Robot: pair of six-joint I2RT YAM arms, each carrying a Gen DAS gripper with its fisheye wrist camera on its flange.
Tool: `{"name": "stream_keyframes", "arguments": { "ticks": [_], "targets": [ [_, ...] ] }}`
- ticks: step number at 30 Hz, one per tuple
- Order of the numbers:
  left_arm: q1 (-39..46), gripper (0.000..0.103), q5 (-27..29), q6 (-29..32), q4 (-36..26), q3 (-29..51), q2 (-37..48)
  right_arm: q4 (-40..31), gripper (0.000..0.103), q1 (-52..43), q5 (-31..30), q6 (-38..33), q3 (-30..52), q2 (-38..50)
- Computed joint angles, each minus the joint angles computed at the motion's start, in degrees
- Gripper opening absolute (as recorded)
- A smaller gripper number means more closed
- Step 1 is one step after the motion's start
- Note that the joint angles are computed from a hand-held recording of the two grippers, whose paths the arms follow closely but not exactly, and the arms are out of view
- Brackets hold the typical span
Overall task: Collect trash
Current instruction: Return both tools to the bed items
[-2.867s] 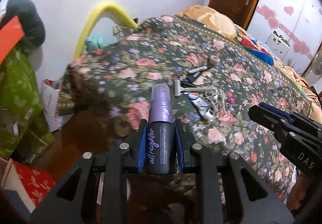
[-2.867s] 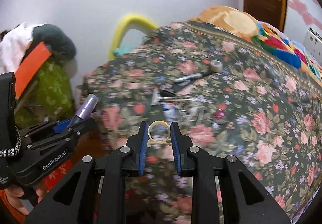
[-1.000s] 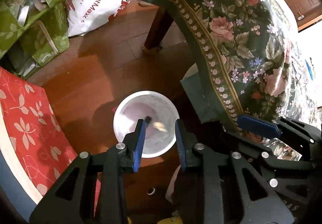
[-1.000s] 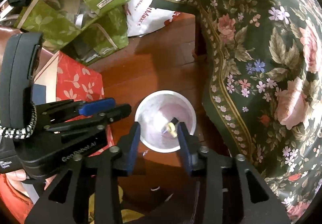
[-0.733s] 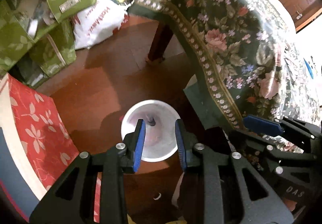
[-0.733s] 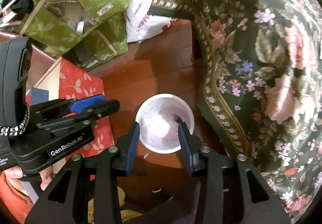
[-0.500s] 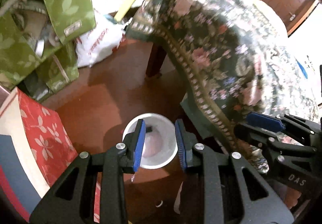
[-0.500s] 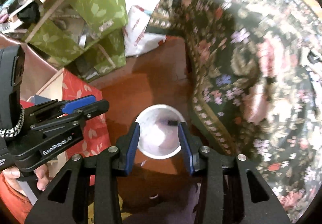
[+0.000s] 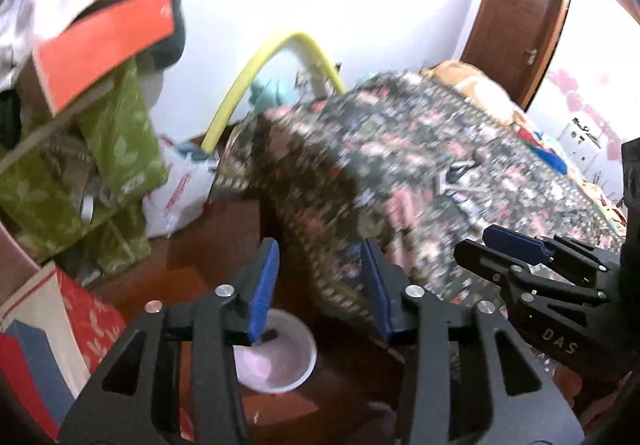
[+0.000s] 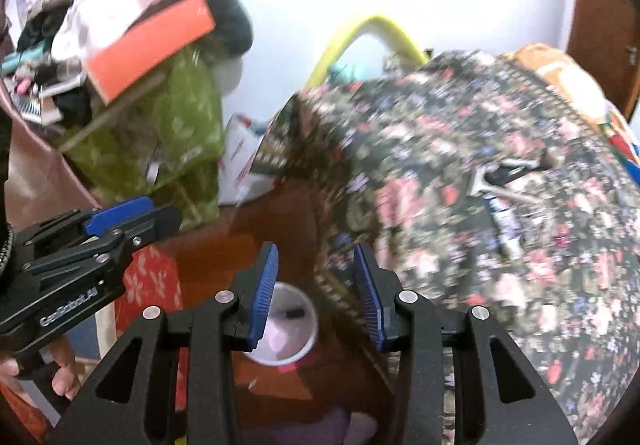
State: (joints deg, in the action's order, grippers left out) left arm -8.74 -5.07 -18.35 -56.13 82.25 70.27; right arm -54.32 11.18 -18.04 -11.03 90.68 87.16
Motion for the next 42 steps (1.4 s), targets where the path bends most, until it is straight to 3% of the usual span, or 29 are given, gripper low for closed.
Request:
{"name": "stream_keyframes", "arguments": {
  "ticks": [4, 10, 17, 19, 21, 26, 35, 42],
  "targets": [
    [-6.14, 0.055, -4.31, -2.5, -0.03, 4.34, 2.2, 0.61, 0.036, -5.19, -1.57, -0.7, 0.34, -1.59],
    [-14.14, 0.058, -10.41, -5.3, 2.24, 9.53, 7.15, -0.43, 0.036, -14.85, -4.2, -4.65, 3.33, 0.37],
    [-17.89, 0.058, -6.61, -6.47, 3.17, 17.81, 18.23, -1.78, 0.037, -24.1, -6.39, -7.42, 8.77, 6.35],
    [-18.56, 0.058, -5.69, -6.74, 3.8, 19.26, 20.85, -2.53, 0.055, -25.98, -5.9, -8.22, 11.36, 9.03],
    [-19.12, 0.058, -4.76, -7.24, 4.2, 21.47, 24.51, -2.63, 0.064, -28.11, -6.03, -8.81, 13.57, 11.73],
    [-19.76, 0.058, -3.07, -8.23, 3.62, 28.02, 33.85, -5.87, 0.065, -31.19, -5.52, -10.2, 21.07, 19.93],
    [-19.46, 0.058, 0.48, -10.11, -4.03, 47.31, 53.55, -9.86, 0.065, -31.78, -3.44, -10.26, 33.67, 34.44],
    [-20.34, 0.058, 3.54, -10.37, -3.12, 50.33, 59.74, -12.85, 0.065, -29.99, -1.24, -10.63, 44.91, 45.42]
  ]
}}
